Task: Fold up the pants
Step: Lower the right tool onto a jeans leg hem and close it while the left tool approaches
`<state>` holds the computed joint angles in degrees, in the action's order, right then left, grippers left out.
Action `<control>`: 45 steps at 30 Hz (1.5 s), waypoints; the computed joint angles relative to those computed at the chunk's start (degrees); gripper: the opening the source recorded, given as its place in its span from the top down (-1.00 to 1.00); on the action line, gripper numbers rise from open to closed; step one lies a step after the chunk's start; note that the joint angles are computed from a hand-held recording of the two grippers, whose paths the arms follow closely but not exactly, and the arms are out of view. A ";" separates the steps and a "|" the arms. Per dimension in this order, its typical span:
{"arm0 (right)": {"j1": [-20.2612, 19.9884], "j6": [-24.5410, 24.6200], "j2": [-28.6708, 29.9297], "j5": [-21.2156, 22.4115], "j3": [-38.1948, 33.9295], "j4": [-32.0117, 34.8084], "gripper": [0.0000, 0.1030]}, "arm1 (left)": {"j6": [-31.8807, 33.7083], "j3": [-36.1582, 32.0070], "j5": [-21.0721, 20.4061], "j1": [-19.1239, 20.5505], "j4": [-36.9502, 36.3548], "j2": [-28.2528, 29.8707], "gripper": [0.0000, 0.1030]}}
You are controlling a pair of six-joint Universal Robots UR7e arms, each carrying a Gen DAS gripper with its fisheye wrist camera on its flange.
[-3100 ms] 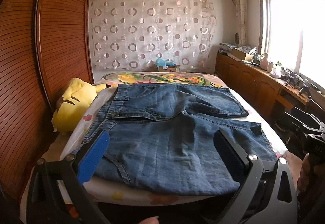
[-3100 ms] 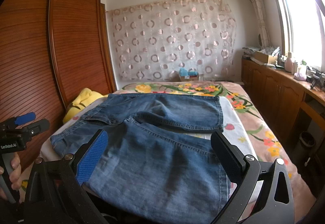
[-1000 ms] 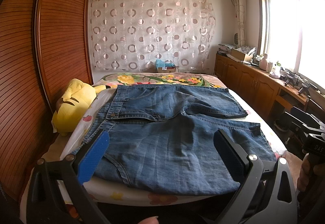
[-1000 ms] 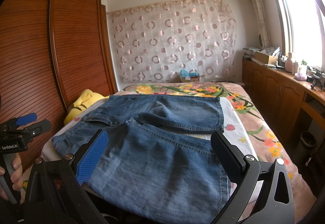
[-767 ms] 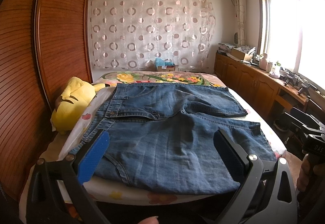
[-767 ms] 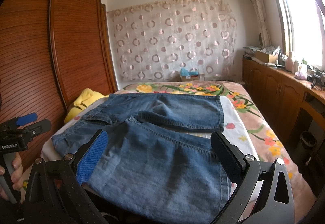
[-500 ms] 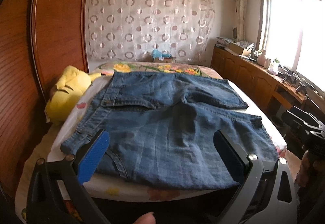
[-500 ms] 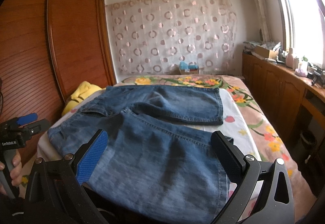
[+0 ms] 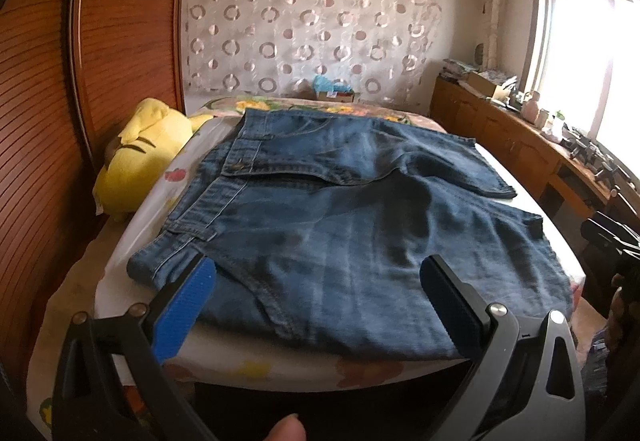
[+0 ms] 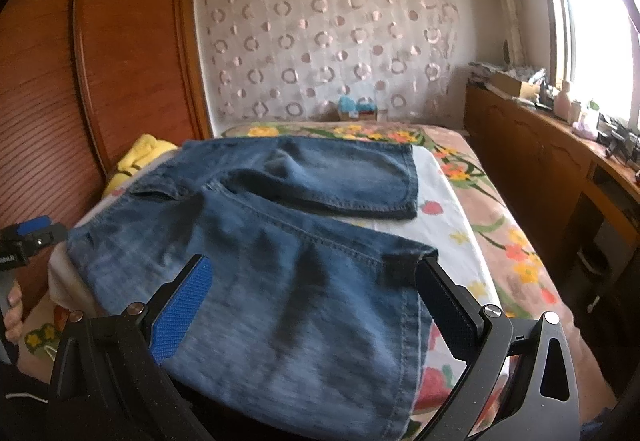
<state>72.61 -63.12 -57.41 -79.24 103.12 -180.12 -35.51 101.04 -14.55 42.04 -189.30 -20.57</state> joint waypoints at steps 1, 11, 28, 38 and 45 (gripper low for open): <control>-0.14 -0.12 0.21 -0.35 -0.28 0.04 -1.00 | -0.64 0.32 -0.08 0.17 0.44 -0.21 -1.00; -1.38 -1.15 2.06 -5.61 -3.08 0.77 -1.00 | -6.46 2.71 -0.48 1.79 4.68 -1.82 -1.00; -3.19 -3.09 2.73 -12.44 -5.63 6.25 -0.88 | -12.99 4.18 -3.01 4.60 10.51 -2.93 -1.00; -3.14 -4.35 3.11 -14.42 -5.65 8.03 -0.44 | -14.67 4.39 -3.94 5.22 12.80 -3.19 -1.00; -3.04 -4.55 3.11 -14.53 -5.36 7.01 0.13 | -15.52 5.23 -3.74 5.44 12.23 -3.50 -1.00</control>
<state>69.57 -67.67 -54.30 -93.77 97.76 -173.11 -51.03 106.27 -18.29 47.48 -177.07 -24.06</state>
